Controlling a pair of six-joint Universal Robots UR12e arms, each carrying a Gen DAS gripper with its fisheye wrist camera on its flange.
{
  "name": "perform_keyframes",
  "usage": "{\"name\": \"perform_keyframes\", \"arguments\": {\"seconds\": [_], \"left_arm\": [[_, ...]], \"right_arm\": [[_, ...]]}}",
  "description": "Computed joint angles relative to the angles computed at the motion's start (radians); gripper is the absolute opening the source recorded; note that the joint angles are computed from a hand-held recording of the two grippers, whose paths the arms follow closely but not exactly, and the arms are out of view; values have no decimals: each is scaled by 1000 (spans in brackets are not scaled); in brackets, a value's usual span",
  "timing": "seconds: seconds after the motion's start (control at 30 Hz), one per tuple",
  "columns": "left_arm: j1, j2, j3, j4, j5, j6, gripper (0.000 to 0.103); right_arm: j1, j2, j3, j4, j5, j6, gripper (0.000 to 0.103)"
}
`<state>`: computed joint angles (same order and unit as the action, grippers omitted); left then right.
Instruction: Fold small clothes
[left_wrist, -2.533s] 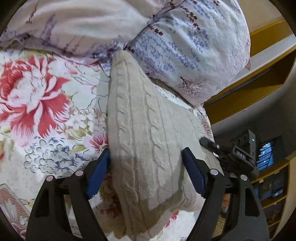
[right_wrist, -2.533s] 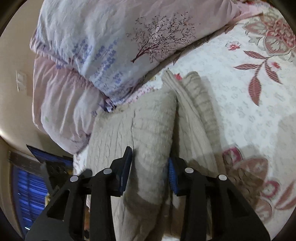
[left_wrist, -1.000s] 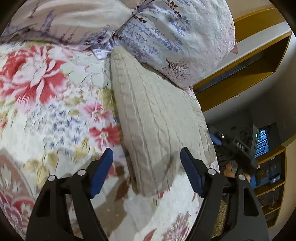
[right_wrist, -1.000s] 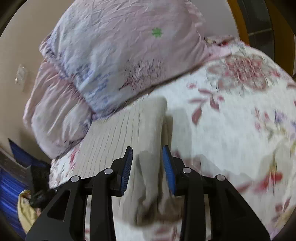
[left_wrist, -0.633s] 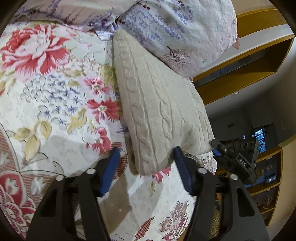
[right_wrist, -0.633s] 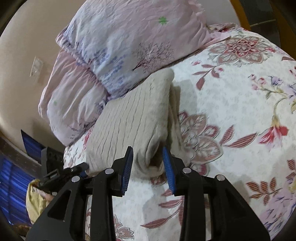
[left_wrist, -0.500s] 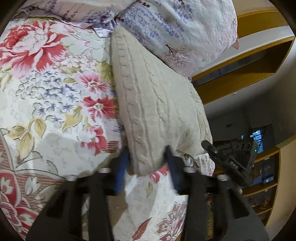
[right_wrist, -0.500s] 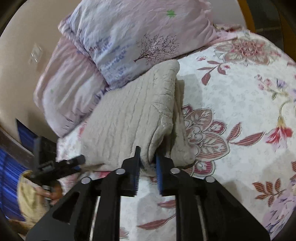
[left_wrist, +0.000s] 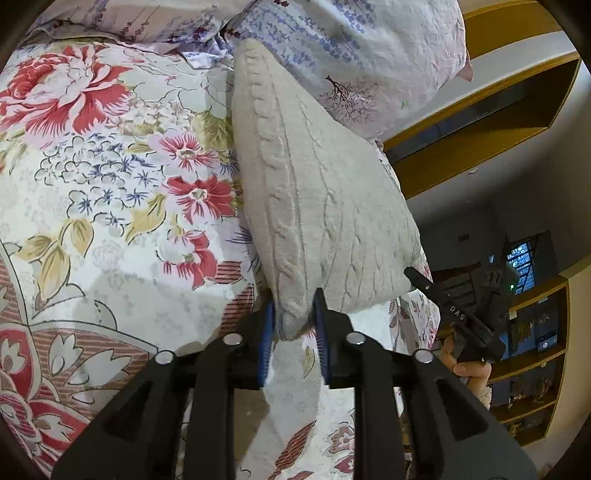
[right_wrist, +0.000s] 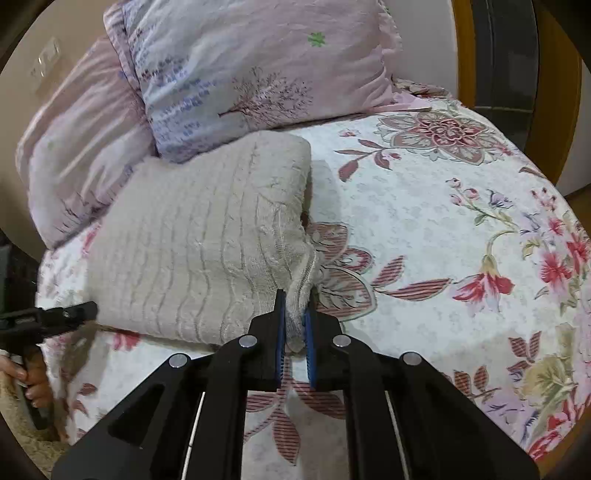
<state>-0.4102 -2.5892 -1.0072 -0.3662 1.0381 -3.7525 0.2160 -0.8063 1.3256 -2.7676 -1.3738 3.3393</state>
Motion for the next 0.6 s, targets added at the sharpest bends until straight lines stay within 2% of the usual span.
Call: {"name": "perform_keyframes", "arguments": {"seconds": [0.03,0.07,0.1,0.13,0.17,0.2,0.27,0.37,0.47,0.6], "left_arm": [[2,0,4,-9,-9,4,27],[5,4,2,-11,-11,5,34],[7,6,1,-2,-9,3,47],[12,8,1,16,2,-6,55],[14,6,8,28,23,-21,68],[18,4,14,33,32,-32,73],[30,-21,63,28,21,-69,75],[43,-74,162,-14,18,-124,75],[51,-138,283,-69,16,-172,75],[48,-219,451,-165,62,-176,74]], "right_arm": [[-8,-3,2,3,34,1,11],[-17,-6,2,3,72,7,19],[-23,-11,4,-3,93,17,36],[-33,-10,2,-22,124,38,46],[-38,-6,-5,-38,149,57,61],[-51,5,-23,-53,205,87,67],[-73,46,-91,-48,309,166,68],[-88,118,-217,23,377,268,68],[-92,185,-342,137,397,305,65],[-92,278,-513,304,407,309,54]]}}
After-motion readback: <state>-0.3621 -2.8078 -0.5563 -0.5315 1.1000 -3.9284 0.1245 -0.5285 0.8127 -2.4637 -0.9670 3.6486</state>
